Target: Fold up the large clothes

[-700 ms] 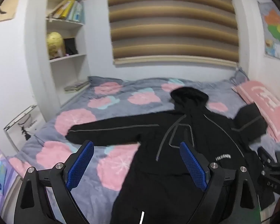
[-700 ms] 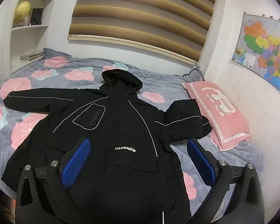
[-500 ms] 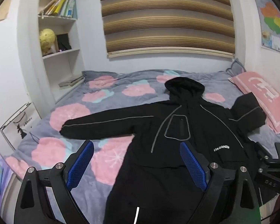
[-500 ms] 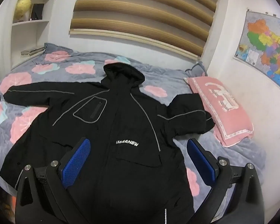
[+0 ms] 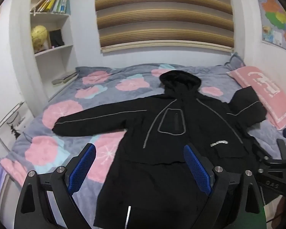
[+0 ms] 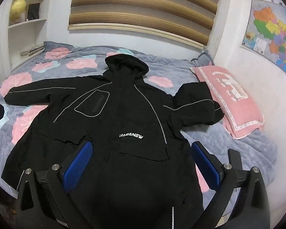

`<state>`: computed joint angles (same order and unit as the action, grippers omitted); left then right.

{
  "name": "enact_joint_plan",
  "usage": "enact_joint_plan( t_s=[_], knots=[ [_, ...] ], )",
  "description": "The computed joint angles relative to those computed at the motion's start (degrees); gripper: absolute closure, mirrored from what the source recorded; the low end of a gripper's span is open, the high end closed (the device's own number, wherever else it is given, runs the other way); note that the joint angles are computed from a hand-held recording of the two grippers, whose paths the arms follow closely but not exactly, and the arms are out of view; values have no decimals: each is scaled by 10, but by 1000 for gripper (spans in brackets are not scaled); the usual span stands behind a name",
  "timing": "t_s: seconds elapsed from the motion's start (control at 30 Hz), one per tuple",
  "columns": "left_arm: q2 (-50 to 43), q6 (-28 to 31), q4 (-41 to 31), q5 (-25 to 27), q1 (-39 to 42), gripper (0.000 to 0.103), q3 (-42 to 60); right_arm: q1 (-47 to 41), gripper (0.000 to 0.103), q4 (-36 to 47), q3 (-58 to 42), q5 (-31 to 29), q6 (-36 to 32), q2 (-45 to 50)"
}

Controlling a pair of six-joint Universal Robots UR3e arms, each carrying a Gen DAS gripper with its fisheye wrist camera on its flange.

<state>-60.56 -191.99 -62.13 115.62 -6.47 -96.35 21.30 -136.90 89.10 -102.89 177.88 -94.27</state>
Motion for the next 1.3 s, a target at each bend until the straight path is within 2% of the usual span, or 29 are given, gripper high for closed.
enact_joint_plan(
  t_s=[0.1, 0.47, 0.77, 1.3],
  knots=[
    [3, 8, 5, 6, 0, 9, -7, -4, 0, 7, 0, 7, 4, -1],
    [30, 40, -6, -74, 74, 9, -28, 2, 0, 17, -8, 6, 1, 9],
    [19, 40, 5, -63, 53, 9, -32, -3, 0, 26, -10, 14, 5, 9],
    [22, 52, 1, -85, 68, 9, -26, -19, 0, 12, -5, 20, 8, -18]
  ],
)
